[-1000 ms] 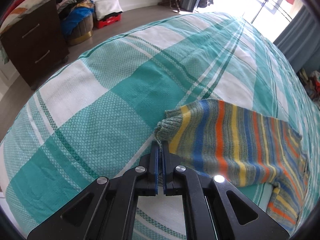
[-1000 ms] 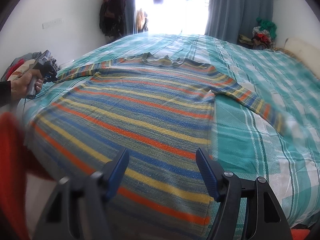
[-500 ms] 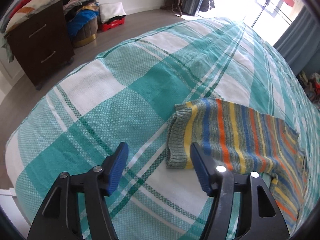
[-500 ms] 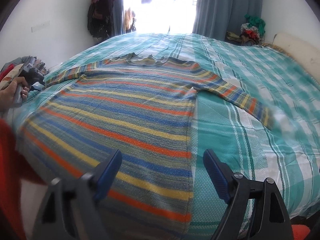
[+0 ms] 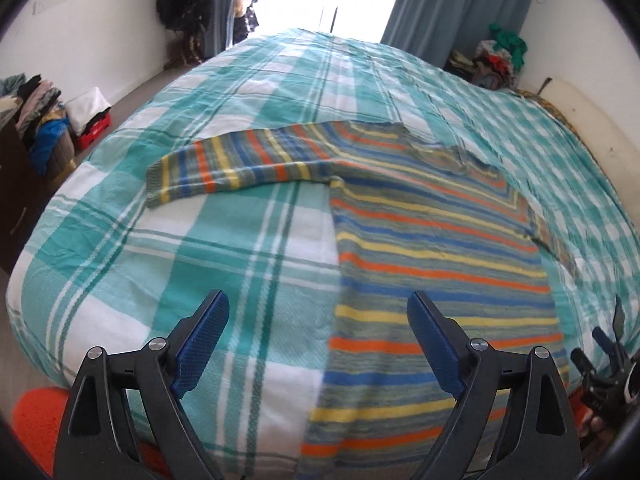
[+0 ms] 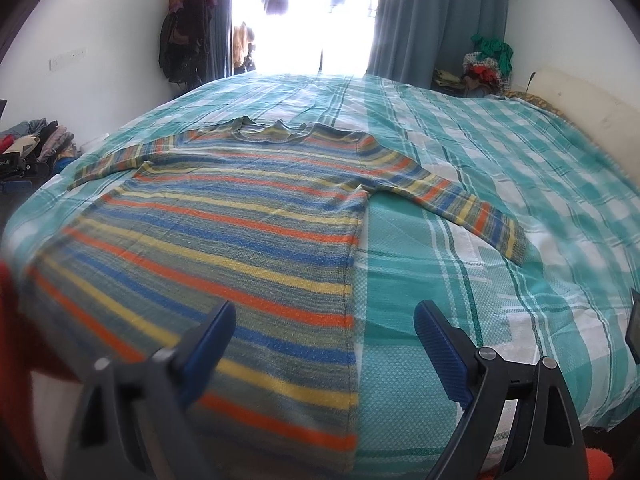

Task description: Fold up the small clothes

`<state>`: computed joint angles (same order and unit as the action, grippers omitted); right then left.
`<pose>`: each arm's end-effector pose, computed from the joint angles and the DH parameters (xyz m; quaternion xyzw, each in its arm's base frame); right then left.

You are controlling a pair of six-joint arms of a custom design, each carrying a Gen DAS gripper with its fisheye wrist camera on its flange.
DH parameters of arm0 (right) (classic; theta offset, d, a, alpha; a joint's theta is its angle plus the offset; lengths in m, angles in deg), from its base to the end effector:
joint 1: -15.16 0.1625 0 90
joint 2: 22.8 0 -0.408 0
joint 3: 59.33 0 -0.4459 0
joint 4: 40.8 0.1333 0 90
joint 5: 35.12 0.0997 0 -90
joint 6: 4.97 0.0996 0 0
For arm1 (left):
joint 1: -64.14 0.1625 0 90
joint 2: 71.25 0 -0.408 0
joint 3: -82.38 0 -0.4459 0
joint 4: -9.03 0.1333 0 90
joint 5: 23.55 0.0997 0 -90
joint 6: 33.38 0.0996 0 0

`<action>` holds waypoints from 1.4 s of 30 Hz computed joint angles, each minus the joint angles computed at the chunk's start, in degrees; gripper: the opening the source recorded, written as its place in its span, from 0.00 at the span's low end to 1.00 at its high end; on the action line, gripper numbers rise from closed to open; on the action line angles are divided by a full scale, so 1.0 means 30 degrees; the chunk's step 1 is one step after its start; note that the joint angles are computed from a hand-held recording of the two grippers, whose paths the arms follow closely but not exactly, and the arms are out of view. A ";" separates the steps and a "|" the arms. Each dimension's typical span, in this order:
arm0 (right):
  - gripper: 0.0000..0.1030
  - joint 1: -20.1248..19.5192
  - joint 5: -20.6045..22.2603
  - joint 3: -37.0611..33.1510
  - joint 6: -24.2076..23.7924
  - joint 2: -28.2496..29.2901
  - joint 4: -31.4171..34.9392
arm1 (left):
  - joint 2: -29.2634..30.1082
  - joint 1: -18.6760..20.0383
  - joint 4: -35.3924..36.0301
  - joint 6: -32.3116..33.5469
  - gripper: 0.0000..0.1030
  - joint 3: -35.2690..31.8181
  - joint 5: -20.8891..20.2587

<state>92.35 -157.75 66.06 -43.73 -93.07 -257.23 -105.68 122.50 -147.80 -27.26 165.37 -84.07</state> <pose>-0.0342 -0.5092 0.2483 0.0155 -0.7967 0.4044 0.4489 -0.2401 -0.7371 0.0078 0.2707 0.9165 -0.2052 0.2111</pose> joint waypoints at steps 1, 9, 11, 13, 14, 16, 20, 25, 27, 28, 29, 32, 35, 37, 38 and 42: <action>0.87 0.0021 0.0100 0.0023 -0.0132 0.0058 -0.0025 | 0.0266 -0.0091 0.0178 0.0074 0.89 0.0014 0.0045; 0.87 -0.0648 -0.2058 -0.0112 0.1847 -0.0222 0.2681 | 0.0404 0.0051 0.2025 -0.0920 0.90 0.0881 0.2620; 0.87 -0.0839 -0.2342 0.0034 0.2469 -0.0535 0.2375 | -0.0168 0.0045 0.2315 -0.1612 0.89 0.1182 0.2821; 0.87 -0.0843 -0.2542 0.0105 0.2670 -0.0733 0.1587 | -0.0740 -0.0066 0.1362 -0.1690 0.89 0.1720 0.2793; 0.87 -0.0771 -0.2519 0.0141 0.2587 -0.0783 0.1022 | -0.0964 -0.0162 0.0734 -0.1516 0.89 0.1935 0.2640; 0.88 -0.0438 -0.2188 0.0166 0.2034 -0.0769 -0.0316 | -0.1098 -0.0389 -0.0161 -0.1179 0.89 0.1996 0.2215; 0.89 0.0138 -0.0251 0.0246 0.0731 -0.0600 -0.1913 | -0.0584 -0.0685 -0.0794 -0.0747 0.91 0.1437 0.0990; 0.90 0.0264 -0.0115 -0.0094 0.0020 0.0009 0.0193 | 0.0677 -0.0664 0.0877 -0.0576 0.91 0.0630 0.1512; 0.90 0.0120 -0.0874 -0.0208 0.0174 0.0157 0.1282 | 0.0862 -0.0432 0.2432 -0.1332 0.91 0.0552 0.2083; 0.90 -0.0026 -0.1288 -0.0143 0.0333 0.0169 0.1530 | 0.0752 -0.0286 0.2413 -0.1408 0.91 0.0871 0.2206; 0.90 -0.0152 -0.1616 -0.0125 0.0562 0.0130 0.1670 | 0.0515 -0.0242 0.1594 -0.1088 0.91 0.1403 0.2234; 0.90 -0.0415 -0.2033 0.0042 0.1039 -0.0175 0.0970 | -0.0113 -0.0282 0.1468 -0.1290 0.91 0.1905 0.2404; 0.90 -0.0410 -0.1892 0.0126 0.0945 -0.0337 -0.0188 | -0.0676 -0.0334 0.0385 -0.1487 0.91 0.2320 0.2021; 0.90 -0.0263 -0.1455 0.0138 0.0691 -0.0318 -0.0930 | -0.0739 -0.0436 -0.0288 -0.1348 0.91 0.2304 0.1974; 0.90 -0.0187 -0.1113 0.0169 0.0469 -0.0300 -0.1237 | -0.0700 -0.0467 -0.0559 -0.1261 0.91 0.2248 0.1958; 0.90 0.0267 -0.0367 0.0098 -0.0889 0.0130 -0.2237 | -0.0283 -0.0502 -0.0956 -0.1063 0.91 0.1796 0.2082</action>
<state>93.15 -158.86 66.35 -46.40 -92.68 -263.94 -106.53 120.99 -150.66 -30.44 170.76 -77.82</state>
